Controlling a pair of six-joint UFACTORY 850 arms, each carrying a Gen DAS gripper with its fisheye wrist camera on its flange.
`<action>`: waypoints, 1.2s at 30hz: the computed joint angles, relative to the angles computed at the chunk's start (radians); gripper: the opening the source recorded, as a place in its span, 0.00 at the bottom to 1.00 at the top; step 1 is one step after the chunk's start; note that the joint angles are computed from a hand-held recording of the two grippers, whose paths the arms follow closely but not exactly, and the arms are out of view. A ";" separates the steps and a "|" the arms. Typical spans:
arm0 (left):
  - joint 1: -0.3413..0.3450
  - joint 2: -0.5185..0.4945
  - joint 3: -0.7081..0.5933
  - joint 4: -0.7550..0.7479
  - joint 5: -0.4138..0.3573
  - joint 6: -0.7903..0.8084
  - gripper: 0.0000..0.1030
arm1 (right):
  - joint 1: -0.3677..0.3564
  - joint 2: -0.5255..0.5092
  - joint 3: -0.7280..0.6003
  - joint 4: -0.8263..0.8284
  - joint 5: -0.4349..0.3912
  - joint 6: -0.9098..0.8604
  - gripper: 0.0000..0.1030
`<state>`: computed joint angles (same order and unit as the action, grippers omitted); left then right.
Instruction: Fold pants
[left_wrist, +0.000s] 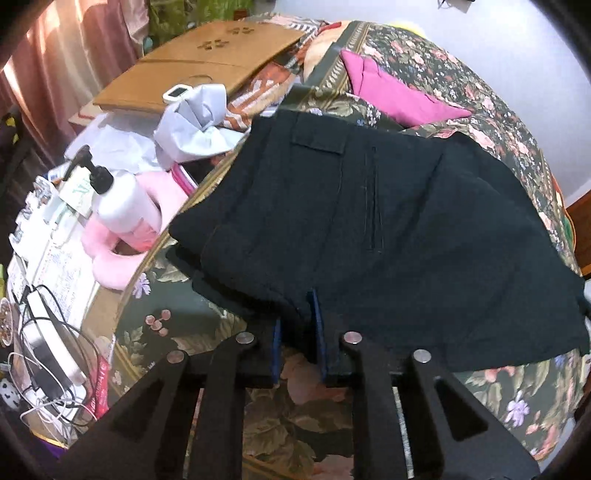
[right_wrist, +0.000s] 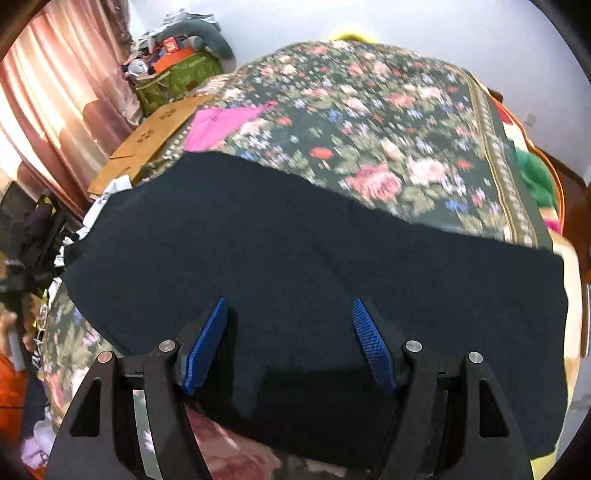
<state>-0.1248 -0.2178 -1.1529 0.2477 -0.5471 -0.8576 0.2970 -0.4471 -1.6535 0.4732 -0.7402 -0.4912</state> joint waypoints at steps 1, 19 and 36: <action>-0.002 0.003 0.002 0.008 -0.002 -0.004 0.18 | 0.006 -0.006 -0.015 0.009 0.000 -0.010 0.65; -0.042 0.068 -0.029 0.261 -0.146 -0.127 0.72 | -0.014 -0.020 0.008 0.025 -0.044 0.046 0.75; -0.178 -0.274 -0.466 -0.015 -0.149 0.378 0.80 | -0.200 0.319 0.396 -0.079 0.126 0.322 0.76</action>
